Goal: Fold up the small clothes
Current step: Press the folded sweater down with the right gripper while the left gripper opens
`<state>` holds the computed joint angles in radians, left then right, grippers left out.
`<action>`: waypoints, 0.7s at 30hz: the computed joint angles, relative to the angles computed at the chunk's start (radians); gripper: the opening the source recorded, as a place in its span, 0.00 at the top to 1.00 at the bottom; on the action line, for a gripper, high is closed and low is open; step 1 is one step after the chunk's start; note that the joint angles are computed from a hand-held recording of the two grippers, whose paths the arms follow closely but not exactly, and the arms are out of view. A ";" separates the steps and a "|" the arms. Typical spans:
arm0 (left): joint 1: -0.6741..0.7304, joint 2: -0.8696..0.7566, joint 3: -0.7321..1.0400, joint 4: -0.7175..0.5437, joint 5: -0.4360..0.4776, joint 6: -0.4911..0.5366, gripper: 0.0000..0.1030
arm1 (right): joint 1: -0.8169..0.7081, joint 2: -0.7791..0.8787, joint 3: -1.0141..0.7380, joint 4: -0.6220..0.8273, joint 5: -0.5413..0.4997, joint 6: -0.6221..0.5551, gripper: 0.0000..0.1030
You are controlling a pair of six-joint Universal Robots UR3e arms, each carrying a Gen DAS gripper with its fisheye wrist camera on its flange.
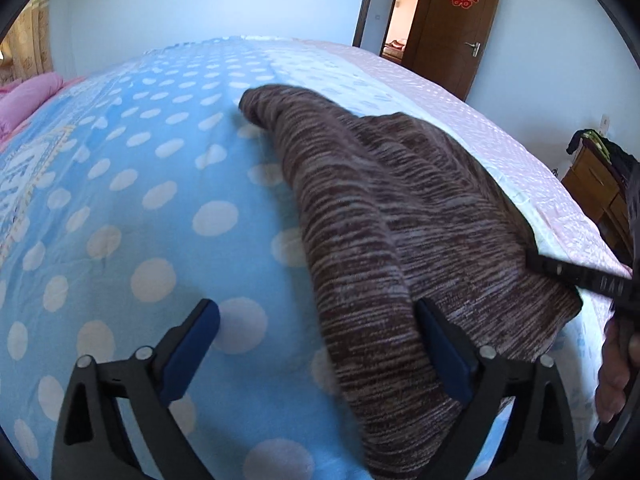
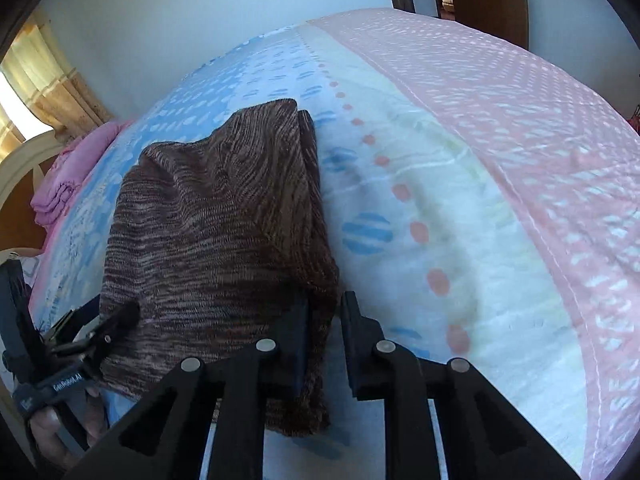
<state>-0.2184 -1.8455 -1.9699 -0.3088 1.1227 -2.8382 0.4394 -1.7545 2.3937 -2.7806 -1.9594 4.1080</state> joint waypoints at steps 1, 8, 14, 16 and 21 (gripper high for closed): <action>0.005 0.001 -0.005 0.002 -0.006 0.000 0.01 | 0.019 0.002 -0.017 0.027 -0.025 0.004 0.84; 0.017 0.012 -0.022 -0.006 -0.028 0.018 0.00 | 0.000 0.056 -0.280 0.115 -0.110 -0.228 0.77; 0.012 0.037 -0.060 0.014 -0.014 0.029 0.00 | -0.297 0.274 -0.454 0.091 0.253 -0.427 0.77; 0.017 0.040 -0.062 0.007 -0.022 0.031 0.00 | -0.332 0.356 -0.483 0.100 0.210 -0.424 0.77; 0.025 0.043 -0.067 0.005 -0.036 0.036 0.00 | -0.413 0.302 -0.334 -0.051 0.296 -0.399 0.77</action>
